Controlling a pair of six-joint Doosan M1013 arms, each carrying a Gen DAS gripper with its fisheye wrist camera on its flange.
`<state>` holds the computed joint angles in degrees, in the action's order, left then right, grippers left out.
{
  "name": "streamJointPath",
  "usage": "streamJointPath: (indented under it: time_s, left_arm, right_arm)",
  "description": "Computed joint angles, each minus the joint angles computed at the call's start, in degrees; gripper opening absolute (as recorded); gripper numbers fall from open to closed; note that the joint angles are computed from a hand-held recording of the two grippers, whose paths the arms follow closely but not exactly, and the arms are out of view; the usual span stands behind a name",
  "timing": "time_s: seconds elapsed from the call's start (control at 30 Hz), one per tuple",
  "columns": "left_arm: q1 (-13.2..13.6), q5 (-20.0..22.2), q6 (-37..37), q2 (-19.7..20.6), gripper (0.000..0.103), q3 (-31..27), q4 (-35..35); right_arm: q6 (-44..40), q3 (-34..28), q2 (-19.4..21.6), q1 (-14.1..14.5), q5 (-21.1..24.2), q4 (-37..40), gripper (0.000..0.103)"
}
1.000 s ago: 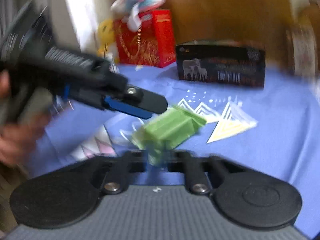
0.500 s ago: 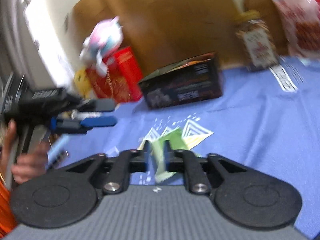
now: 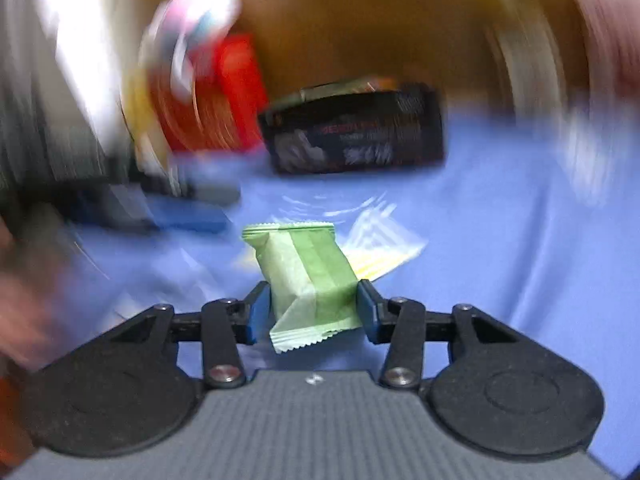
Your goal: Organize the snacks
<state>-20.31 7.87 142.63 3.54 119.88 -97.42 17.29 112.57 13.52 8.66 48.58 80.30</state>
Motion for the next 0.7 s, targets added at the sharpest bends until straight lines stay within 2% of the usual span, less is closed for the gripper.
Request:
streamJointPath:
  time_s: [0.07,0.1,0.13,0.17,0.23,0.3,0.37,0.4,0.43,0.53,0.63,0.7]
  left_arm:
    - [-0.1,0.0,-1.3,0.0,0.047,-0.1,1.4]
    - [-0.3,0.1,-3.3,0.0,0.047,-0.2,3.6]
    - [-0.6,0.1,-5.9,0.1,0.047,-0.3,6.5]
    - [-0.9,0.0,-8.0,0.1,0.047,-0.4,8.7]
    - [-1.4,0.0,-9.9,0.1,0.047,-0.4,10.7]
    - [-1.6,-0.1,-12.8,0.0,0.047,-0.3,13.2]
    - [-1.6,-0.4,-15.7,-0.1,0.047,-0.2,15.9]
    - [-1.6,-0.5,-17.1,-0.1,0.047,-0.2,17.3]
    - [-1.5,-0.7,-18.3,-0.2,0.047,-0.3,18.5]
    - [-1.4,-0.4,-20.5,0.4,0.047,-1.1,21.1]
    - [-1.5,0.7,-23.1,1.7,0.047,-2.8,25.5]
    - [-1.8,1.2,-26.9,2.9,0.052,-4.3,30.9]
  right_arm:
    - [11.9,-0.6,4.1,-4.1,15.0,5.5,0.05]
    - [16.1,-1.2,6.1,-5.5,20.8,6.3,0.051]
    - [19.0,-2.0,7.4,-6.2,23.5,5.3,0.052]
    - [20.9,-2.7,7.8,-6.4,23.3,3.2,0.047]
    - [18.5,-1.6,5.2,-6.5,15.1,2.6,0.053]
    - [12.6,0.3,0.9,-5.3,0.1,3.1,0.063]
    - [1.3,2.4,-2.6,-3.8,-14.2,7.4,0.064]
    - [-2.3,3.1,-3.3,-3.2,-18.0,10.6,0.064]
    - [-4.8,3.8,-3.9,-3.5,-18.8,13.7,0.064]
    - [-8.6,5.7,-4.9,-5.7,-14.3,17.1,0.064]
    - [-11.4,7.1,-5.8,-5.2,-12.9,16.5,0.064]
    - [-12.9,7.1,-5.7,-4.4,-11.1,13.5,0.064]
